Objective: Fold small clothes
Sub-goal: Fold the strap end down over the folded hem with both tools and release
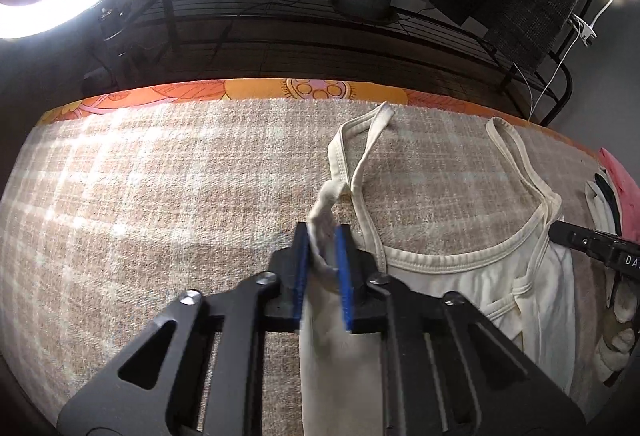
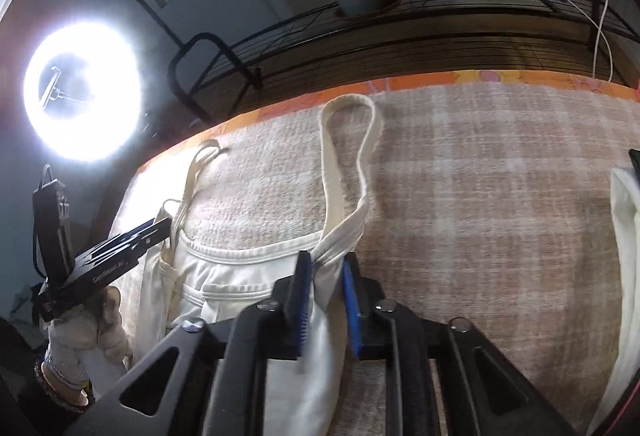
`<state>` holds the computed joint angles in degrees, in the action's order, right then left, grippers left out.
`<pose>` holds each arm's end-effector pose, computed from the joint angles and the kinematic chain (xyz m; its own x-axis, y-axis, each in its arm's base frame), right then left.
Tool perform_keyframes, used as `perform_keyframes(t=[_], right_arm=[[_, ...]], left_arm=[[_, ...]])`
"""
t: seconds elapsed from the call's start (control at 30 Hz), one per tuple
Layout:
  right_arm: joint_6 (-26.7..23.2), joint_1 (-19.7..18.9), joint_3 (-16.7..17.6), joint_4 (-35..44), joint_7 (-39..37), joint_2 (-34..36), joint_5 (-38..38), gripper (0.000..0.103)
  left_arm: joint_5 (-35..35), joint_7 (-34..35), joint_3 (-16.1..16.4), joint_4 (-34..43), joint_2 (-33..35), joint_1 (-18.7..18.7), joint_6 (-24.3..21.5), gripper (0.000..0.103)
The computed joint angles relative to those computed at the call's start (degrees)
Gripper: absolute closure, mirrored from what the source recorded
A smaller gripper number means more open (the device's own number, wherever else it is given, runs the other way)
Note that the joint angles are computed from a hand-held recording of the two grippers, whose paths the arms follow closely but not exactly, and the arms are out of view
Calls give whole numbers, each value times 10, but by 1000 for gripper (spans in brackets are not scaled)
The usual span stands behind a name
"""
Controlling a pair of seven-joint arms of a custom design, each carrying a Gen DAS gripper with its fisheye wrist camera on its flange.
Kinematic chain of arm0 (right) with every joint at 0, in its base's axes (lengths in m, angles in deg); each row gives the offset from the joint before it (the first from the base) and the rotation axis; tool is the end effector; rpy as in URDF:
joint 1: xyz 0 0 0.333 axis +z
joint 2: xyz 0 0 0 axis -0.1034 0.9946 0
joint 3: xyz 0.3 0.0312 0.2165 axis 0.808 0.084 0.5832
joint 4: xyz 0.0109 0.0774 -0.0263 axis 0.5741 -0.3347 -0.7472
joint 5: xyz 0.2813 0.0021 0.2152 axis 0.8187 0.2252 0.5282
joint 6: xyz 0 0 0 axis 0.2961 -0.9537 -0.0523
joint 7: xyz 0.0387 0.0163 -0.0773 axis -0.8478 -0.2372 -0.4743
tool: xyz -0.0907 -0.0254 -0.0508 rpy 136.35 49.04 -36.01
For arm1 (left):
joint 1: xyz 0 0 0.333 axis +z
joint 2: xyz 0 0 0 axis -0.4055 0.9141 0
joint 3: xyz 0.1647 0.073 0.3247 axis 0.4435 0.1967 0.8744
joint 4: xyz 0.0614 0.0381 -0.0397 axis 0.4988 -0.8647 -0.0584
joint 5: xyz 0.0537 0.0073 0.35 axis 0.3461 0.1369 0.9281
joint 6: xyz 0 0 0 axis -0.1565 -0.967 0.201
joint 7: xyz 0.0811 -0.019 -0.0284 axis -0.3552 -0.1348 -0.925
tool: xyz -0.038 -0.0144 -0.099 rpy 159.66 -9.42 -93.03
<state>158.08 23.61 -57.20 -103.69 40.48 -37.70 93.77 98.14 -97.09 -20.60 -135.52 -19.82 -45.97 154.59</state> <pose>0.5032 0.3730 0.4501 0.4544 -0.7942 -0.4036 -0.8693 -0.2963 -0.3956 0.4238 -0.3327 0.4043 0.2955 -0.9400 0.1707 -0.7840 -0.3407 -0.5188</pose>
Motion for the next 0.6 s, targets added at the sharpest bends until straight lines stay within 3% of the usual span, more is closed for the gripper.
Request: perform_keyframes(t=[0.17, 0.6], right_arm=[[15, 1, 7, -12, -18, -20, 12, 102], [27, 11, 15, -75, -42, -124, 21, 103]], left_arm=[[18, -36, 5, -14, -20, 4, 31, 101], [9, -62, -52, -65, -139, -18, -27, 102]])
